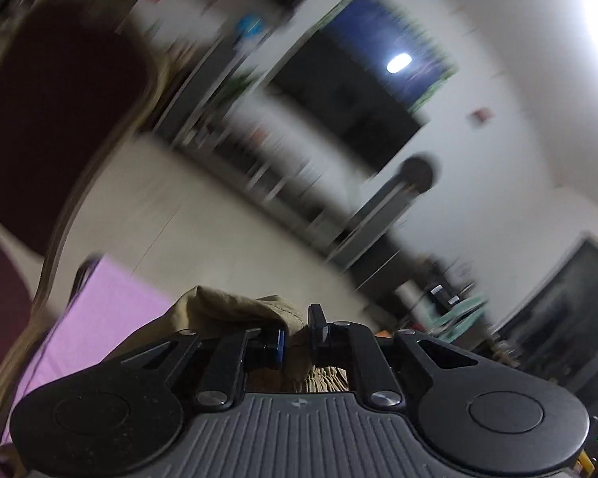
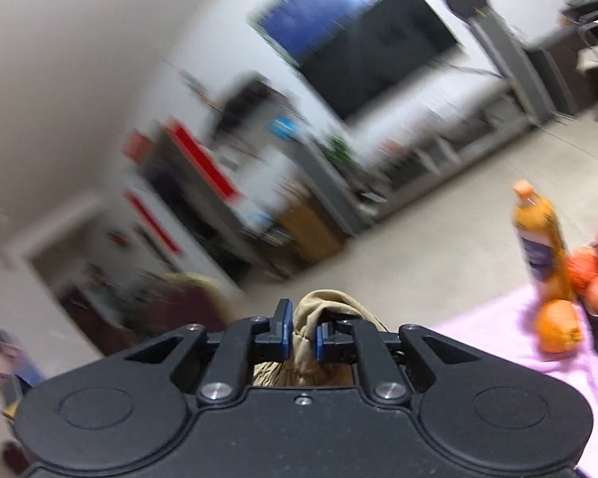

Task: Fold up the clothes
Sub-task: 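Raise both grippers holding the trousers and shake them out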

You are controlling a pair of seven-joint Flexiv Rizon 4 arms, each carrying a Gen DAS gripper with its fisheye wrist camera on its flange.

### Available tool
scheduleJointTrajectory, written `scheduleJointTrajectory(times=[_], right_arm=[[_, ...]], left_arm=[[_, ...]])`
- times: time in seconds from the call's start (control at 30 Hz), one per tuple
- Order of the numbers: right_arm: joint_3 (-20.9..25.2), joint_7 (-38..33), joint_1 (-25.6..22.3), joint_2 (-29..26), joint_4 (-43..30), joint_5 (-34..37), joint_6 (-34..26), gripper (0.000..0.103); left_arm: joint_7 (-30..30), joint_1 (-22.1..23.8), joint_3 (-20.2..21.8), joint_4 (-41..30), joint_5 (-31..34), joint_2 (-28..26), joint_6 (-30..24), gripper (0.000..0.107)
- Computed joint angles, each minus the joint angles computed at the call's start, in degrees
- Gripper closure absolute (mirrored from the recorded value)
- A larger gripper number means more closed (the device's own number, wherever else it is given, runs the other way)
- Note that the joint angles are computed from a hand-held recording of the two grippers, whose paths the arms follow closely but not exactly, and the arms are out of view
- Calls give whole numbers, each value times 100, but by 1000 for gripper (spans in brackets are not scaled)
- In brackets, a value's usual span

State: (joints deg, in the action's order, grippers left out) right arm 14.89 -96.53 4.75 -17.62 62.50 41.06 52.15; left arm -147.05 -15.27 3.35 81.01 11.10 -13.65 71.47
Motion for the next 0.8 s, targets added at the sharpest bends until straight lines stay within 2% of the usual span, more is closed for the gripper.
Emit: scheduleJointTrajectory(times=[0.03,0.1,0.2,0.27,0.33,0.4,0.43,0.53,0.57,0.67,0.73,0.8], right_arm=[[-133,238,220,-295,-288,-329,18,92],[-114,414,312,-596,-744,-484,38,92],[475,-795,-167,-458,-831,279,442,92],[837,-1928,-645,-230,-768,1137,514,92],[1005,-2602,-1212,72,-442,1978,179,92],[995,-3020,-1606,393,108,2466,-218,92],[932,-3044,-1686,561,464,2491,-362,92],[691,-2763,-1661,994,1687,2022,-663,92],[616,-2479,-1531,1002,2075,1676,-625,92],[378,-1383,-1112,872,3035,812,-583,92],[214,-767,-843,749,3500,436,-580,92],[93,-543,-599,799,3911,177,-409,92]], left_arm=[[-47,32,43,-314,20,-211,-229,97],[54,12,153,-734,324,-337,-37,97],[204,-131,382,-963,837,-275,733,97],[112,-342,570,-716,1203,-48,1299,96],[-13,-556,678,-216,1426,213,1705,94],[-424,-874,896,269,1826,371,1684,94],[-666,-969,923,551,1994,427,1628,94],[-936,-819,553,1638,1690,390,1436,95],[-1009,-775,455,1893,1543,304,1317,95],[-1276,-720,281,2322,1095,-114,771,97],[-1031,-541,53,2457,587,-395,535,97],[-786,-523,23,2434,364,-523,300,97]])
